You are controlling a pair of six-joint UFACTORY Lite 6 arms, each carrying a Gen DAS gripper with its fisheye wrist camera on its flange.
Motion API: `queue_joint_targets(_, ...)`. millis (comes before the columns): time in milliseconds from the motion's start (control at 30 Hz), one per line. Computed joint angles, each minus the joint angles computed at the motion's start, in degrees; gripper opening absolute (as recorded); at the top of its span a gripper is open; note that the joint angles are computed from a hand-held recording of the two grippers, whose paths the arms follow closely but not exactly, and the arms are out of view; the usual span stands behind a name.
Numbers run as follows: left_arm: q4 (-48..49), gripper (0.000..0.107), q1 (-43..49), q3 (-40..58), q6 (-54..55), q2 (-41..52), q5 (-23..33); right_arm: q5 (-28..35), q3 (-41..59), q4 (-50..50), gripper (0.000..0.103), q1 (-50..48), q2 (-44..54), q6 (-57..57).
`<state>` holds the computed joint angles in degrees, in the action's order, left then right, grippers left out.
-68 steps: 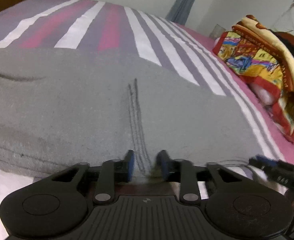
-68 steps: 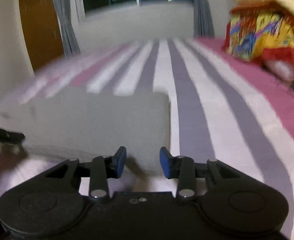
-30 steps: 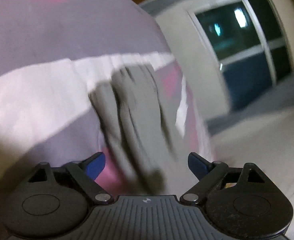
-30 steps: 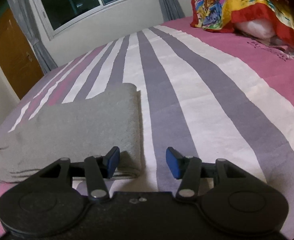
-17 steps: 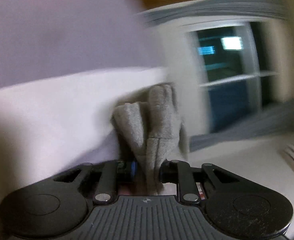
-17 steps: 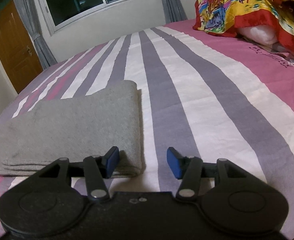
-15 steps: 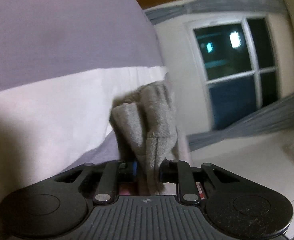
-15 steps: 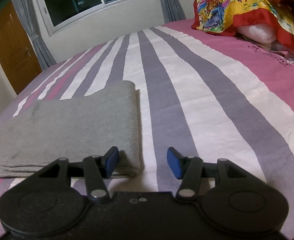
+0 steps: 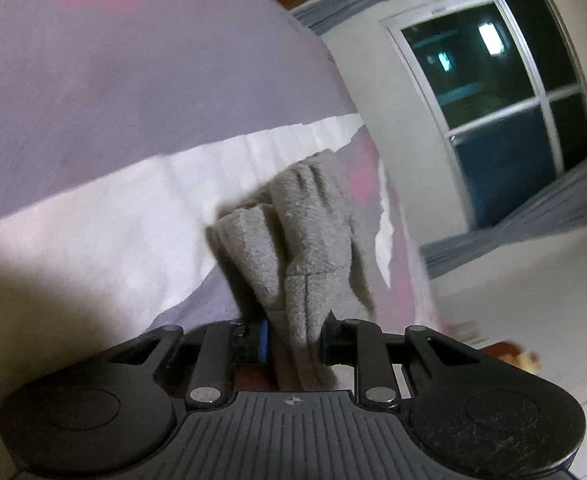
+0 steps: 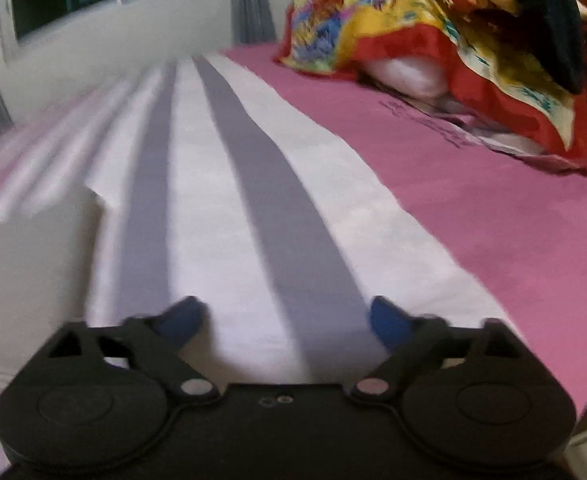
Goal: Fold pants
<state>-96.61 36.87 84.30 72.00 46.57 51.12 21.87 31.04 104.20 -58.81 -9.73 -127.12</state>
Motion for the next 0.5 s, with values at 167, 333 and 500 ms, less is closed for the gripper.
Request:
queue_joint_targets(167, 0.21, 0.018, -4.00, -4.52, 3.47, -11.77, -4.48, -2.03, -1.11, 8.51, 0.103, 1.98, 0.08, -7.35)
queue_joint_targets(333, 5.63, 0.016, -13.62, -0.48, 1.46, -21.72, -8.10, 0.24, -0.37, 5.81, 0.103, 0.43, 1.02, -3.75)
queue_joint_targets(500, 17.54, 0.016, -29.92, 11.29, -5.69, -21.28, -15.35, 4.41, 0.02, 0.47, 0.103, -2.75, 1.42, 1.21)
